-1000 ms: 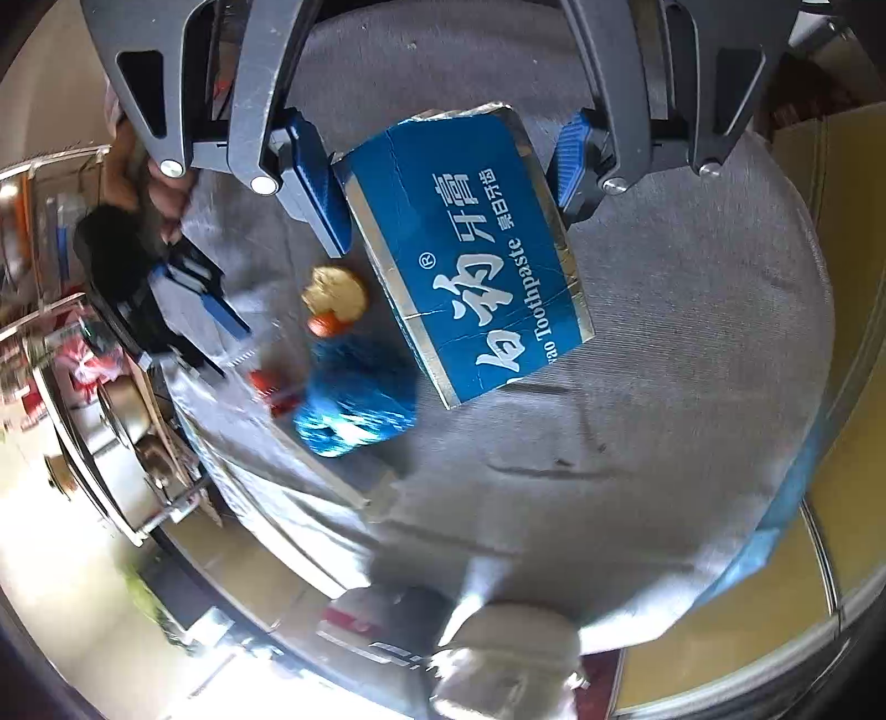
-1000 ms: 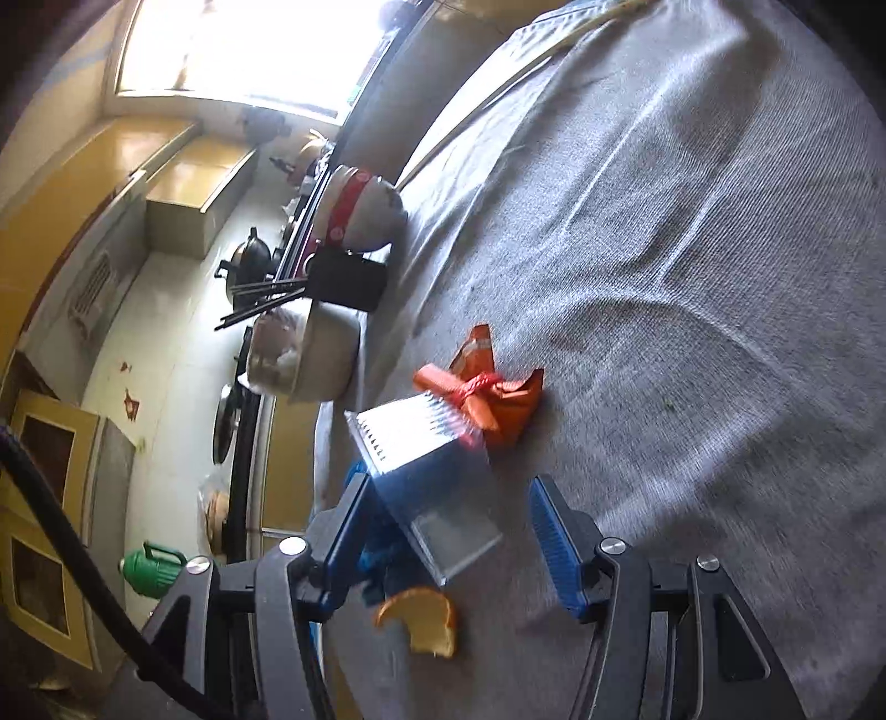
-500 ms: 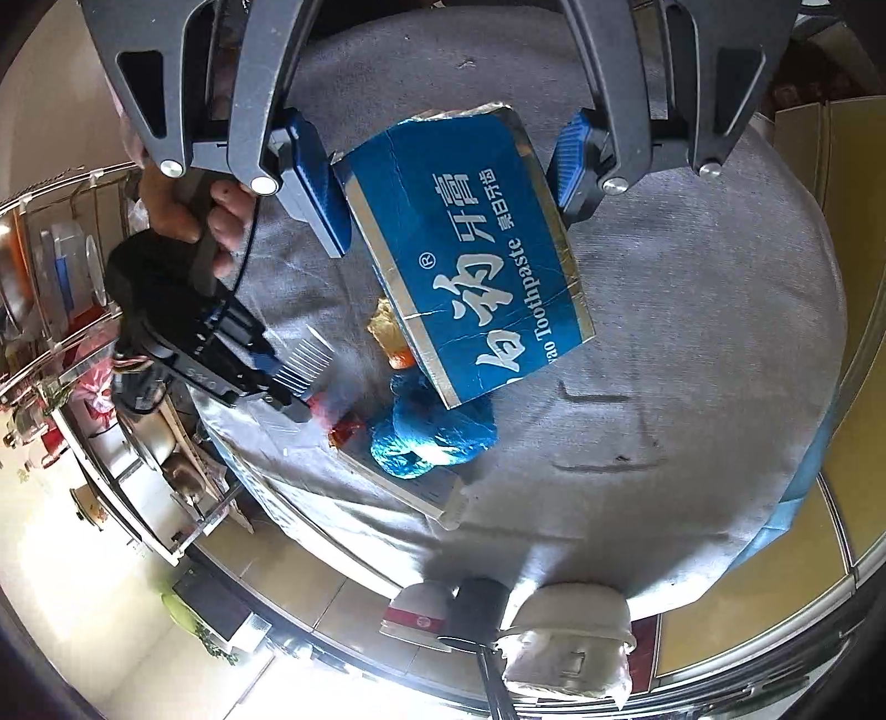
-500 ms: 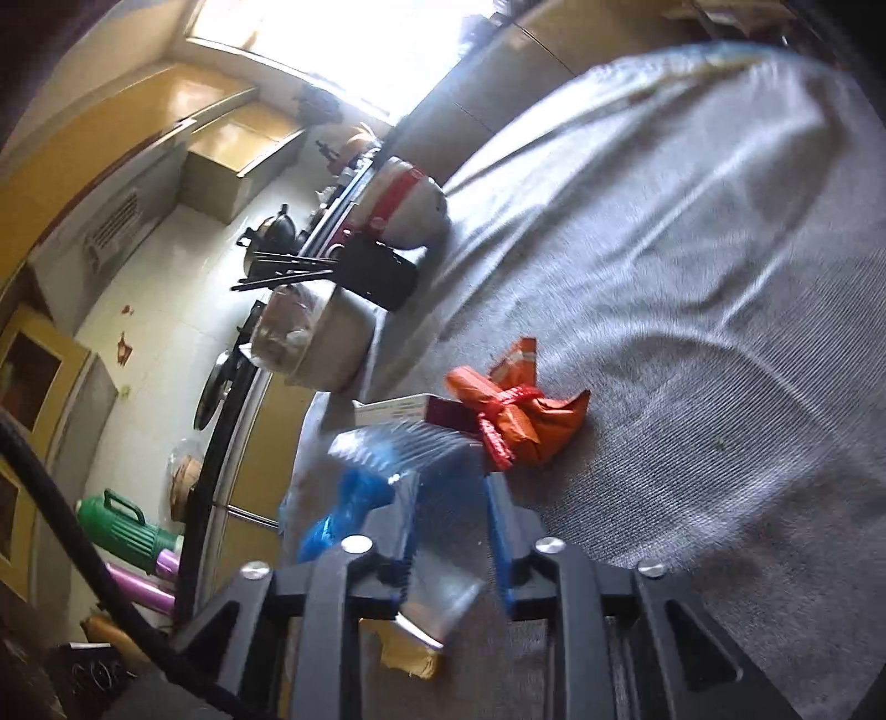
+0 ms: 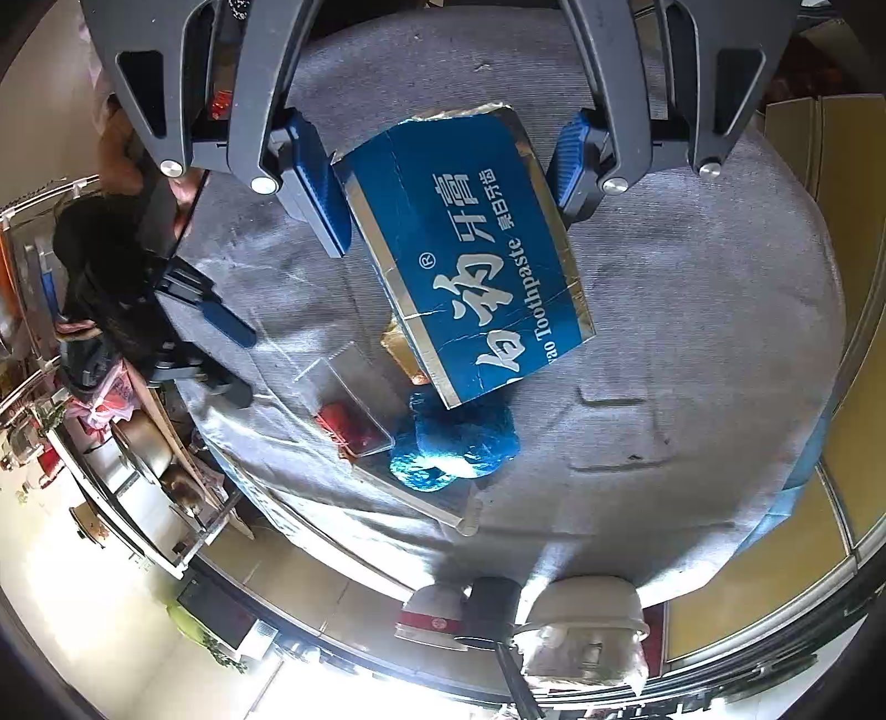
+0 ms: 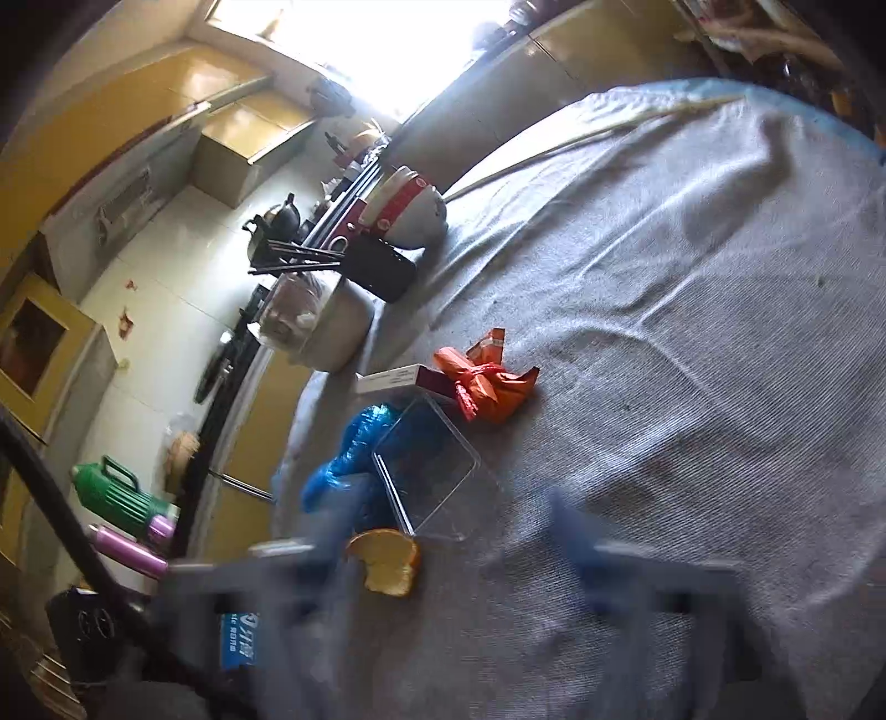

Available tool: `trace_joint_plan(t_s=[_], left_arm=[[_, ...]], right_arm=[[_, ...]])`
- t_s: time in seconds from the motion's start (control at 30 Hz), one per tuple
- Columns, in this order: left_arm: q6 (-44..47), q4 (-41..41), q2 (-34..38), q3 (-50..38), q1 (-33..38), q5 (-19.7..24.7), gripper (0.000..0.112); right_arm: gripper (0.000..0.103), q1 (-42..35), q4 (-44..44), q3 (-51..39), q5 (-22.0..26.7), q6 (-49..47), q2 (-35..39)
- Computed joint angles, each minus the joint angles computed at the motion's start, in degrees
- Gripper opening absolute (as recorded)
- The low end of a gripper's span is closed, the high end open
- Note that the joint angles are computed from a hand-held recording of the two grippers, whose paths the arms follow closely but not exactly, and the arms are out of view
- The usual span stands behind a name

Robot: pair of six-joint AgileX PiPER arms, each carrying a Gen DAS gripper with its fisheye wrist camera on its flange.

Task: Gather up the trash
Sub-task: 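Grasp the clear plastic tray with the right tool while the left tool holds the box, then carry the box and tray to the red wastebasket and open both tools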

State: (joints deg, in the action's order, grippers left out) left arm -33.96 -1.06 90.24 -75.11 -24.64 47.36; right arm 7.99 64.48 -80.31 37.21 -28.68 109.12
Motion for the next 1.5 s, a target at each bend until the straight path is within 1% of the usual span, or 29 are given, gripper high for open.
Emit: trace_joint_plan(t_s=[0.07, 0.1, 0.17, 0.27, 0.37, 0.43, 0.5, 0.57, 0.67, 0.7, 0.73, 0.77, 0.8, 0.93, 1.0, 1.13, 1.3, 1.5], left_arm=[[-0.2, -0.3, -0.6, 0.9, 0.6, -0.4, 0.068], [-0.4, -0.1, -0.8, 1.2, 0.7, -0.6, 0.068], [-0.7, 0.2, -1.3, 2.0, 0.9, -1.1, 0.068], [0.3, -0.3, -2.1, 3.4, 1.3, -2.1, 0.068], [1.6, -1.3, -2.6, 4.5, 2.0, -2.4, 0.068], [2.3, -2.1, -2.7, 4.9, 2.5, -2.5, 0.068], [3.0, -2.8, -2.8, 5.3, 3.1, -2.7, 0.068], [3.3, -3.2, -2.7, 5.3, 3.4, -2.9, 0.068], [3.4, -3.4, -2.3, 4.8, 3.3, -2.8, 0.068], [3.3, -3.3, -2.1, 4.6, 3.1, -2.7, 0.068], [3.4, -3.5, -1.9, 4.4, 3.0, -2.7, 0.068], [3.5, -3.7, -1.6, 4.2, 3.0, -2.6, 0.068], [3.6, -3.8, -1.4, 4.0, 2.9, -2.6, 0.068], [3.6, -3.6, -1.1, 3.7, 2.6, -2.4, 0.068], [3.5, -3.4, -0.9, 3.3, 2.2, -2.1, 0.068], [2.3, -2.3, -0.5, 1.9, 0.4, -1.3, 0.068], [0.9, -0.6, 0.6, -0.8, -2.8, 0.2, 0.068], [0.1, 1.3, 2.3, -4.8, -6.4, 2.6, 0.068]], right_arm=[[0.086, 1.0, 1.6, 1.0, -1.5, -4.3, -1.2], [0.086, 2.6, -0.6, 1.1, -3.5, -4.6, -2.0], [0.086, 5.4, -8.7, -0.5, -6.3, -1.1, -2.1], [0.086, 9.0, -20.5, -3.9, -8.0, 4.0, -0.4], [0.086, 10.5, -29.4, -8.8, -5.9, 7.8, 3.2], [0.086, 10.7, -30.9, -10.5, -4.7, 7.3, 4.8], [0.086, 11.3, -33.2, -11.4, -5.0, 7.6, 5.9], [0.086, 11.5, -34.4, -13.5, -3.5, 7.5, 7.7], [0.085, 12.3, -37.5, -14.5, -4.1, 8.7, 9.1], [0.08, 12.4, -38.1, -14.7, -4.2, 9.2, 9.3], [0.06, 12.6, -38.5, -14.4, -5.1, 9.4, 9.4], [0.057, 12.8, -39.6, -14.7, -5.2, 10.3, 9.8], [0.057, 12.7, -39.5, -15.0, -4.9, 10.7, 10.0], [0.055, 12.0, -36.7, -11.0, -8.1, 9.2, 7.1], [0.055, 11.2, -33.0, -8.3, -9.3, 6.9, 5.1], [0.055, 8.8, -22.8, -1.3, -10.2, -1.1, -0.1], [0.055, 5.5, -12.7, 7.1, -10.1, -10.0, -7.0], [0.055, -1.2, -4.1, 17.2, -7.4, -18.1, -16.0]])
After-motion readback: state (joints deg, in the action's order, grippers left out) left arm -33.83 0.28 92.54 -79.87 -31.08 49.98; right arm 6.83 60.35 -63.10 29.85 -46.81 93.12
